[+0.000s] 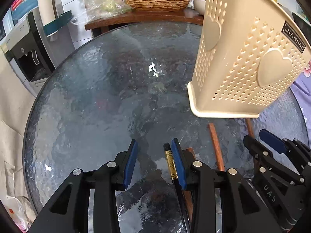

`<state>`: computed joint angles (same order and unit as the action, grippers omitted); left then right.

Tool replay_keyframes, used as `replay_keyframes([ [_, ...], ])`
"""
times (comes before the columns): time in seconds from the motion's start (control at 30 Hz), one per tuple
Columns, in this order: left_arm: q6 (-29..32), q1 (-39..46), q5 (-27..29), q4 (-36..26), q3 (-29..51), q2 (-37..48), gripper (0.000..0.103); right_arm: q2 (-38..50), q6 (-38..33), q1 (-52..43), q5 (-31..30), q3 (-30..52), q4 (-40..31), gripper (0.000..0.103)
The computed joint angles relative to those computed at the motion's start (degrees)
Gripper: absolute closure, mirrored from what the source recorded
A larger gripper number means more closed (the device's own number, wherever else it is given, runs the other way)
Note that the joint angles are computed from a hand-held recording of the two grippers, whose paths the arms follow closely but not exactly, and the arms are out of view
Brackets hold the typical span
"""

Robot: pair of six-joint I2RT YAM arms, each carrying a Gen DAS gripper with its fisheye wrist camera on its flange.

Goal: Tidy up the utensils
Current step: 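Lower the right gripper onto a wooden chopstick while the left lowers onto a gold-tipped black chopstick, then close the left gripper on the gold-tipped black chopstick while the right closes on the wooden chopstick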

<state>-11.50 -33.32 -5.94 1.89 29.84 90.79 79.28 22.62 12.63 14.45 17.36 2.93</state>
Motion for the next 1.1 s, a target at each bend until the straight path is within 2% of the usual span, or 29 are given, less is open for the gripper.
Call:
replay_keyframes([
  [0.2, 0.69, -1.08, -1.28, 0.19, -0.9, -0.69, 0.069, 0.34, -0.1, 0.09, -0.04, 0.26, -0.06, 0.066],
  [0.37, 1.24, -1.52, -1.65, 0.46, -2.94, -2.73, 0.083, 1.26, -0.41, -0.7, -0.74, 1.21, -0.47, 0.066],
  [0.57, 2.71, -0.74, -1.62, 1.02, -4.97, -4.63, 0.091, 1.99, -1.04, -1.58, -1.22, 2.36, -1.2, 0.067],
  [0.67, 2.77, -1.0, -2.06, 1.05, -5.45, -5.1, 0.091, 2.04, -1.74, -2.29, -1.76, 2.71, -1.61, 0.071],
  [1.0, 0.82, -4.31, -3.96, 0.45, -5.22, -5.02, 0.094, 0.25, -4.03, -3.51, -2.85, 2.33, -3.74, 0.091],
  [1.1, 0.29, -5.08, -4.24, 0.4, -5.38, -5.25, 0.095, -0.25, -3.73, -3.32, -3.06, 2.11, -4.13, 0.093],
])
